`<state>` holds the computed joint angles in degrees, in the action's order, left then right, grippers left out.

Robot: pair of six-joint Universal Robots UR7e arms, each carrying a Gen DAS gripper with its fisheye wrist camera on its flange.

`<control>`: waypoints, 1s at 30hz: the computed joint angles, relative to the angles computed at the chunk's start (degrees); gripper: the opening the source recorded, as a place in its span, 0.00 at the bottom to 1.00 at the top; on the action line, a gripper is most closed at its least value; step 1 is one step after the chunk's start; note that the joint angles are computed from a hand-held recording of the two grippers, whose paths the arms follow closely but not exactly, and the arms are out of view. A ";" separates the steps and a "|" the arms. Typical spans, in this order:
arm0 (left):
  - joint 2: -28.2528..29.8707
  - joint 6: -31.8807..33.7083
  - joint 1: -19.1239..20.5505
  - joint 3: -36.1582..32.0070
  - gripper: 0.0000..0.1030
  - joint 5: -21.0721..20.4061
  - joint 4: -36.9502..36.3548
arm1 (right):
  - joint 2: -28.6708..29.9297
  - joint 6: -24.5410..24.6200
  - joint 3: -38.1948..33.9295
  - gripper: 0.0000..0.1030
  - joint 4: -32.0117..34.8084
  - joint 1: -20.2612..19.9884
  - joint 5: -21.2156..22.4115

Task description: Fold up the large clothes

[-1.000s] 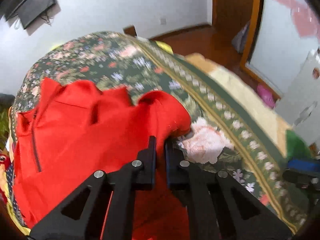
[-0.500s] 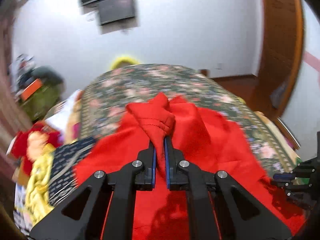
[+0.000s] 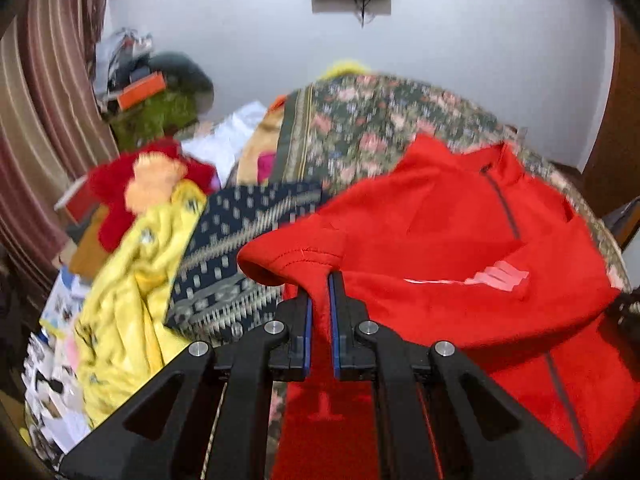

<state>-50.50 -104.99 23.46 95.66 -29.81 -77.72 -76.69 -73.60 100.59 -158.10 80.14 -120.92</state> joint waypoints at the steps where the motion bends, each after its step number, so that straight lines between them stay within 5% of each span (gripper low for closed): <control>1: -0.40 1.69 0.17 1.68 0.07 -0.97 -3.32 | 0.08 1.24 -0.60 0.06 1.26 -0.09 -0.22; 5: -1.48 10.42 1.30 8.88 0.08 -7.21 -19.61 | -0.05 4.16 -1.54 0.06 3.39 -0.80 -0.42; 8: -0.94 13.75 2.36 11.18 0.11 -11.79 -24.36 | -0.28 6.46 -2.80 0.06 6.68 -1.21 0.03; 11: -1.26 16.26 3.27 14.06 0.25 -16.41 -29.21 | -0.32 7.29 -3.15 0.06 7.50 -1.09 -0.54; 15: -1.80 11.47 2.03 17.24 0.67 -16.48 -27.83 | -0.95 7.07 -2.20 0.06 6.58 -1.40 -0.90; 21: -3.61 9.88 1.68 21.18 0.71 -16.98 -32.44 | -1.74 7.56 -2.21 0.07 6.25 -2.28 -1.07; 22: -3.02 9.52 1.69 20.59 0.71 -16.96 -31.20 | -1.19 5.72 -1.86 0.11 1.92 -2.12 -2.84; 25: -0.81 8.71 1.76 18.08 0.72 -16.54 -26.91 | -0.57 -1.10 -1.26 0.93 -10.30 -3.40 -2.58; 30: -0.59 6.04 1.64 17.25 0.72 -17.24 -25.70 | -4.65 7.87 -5.66 0.92 5.11 -5.69 0.48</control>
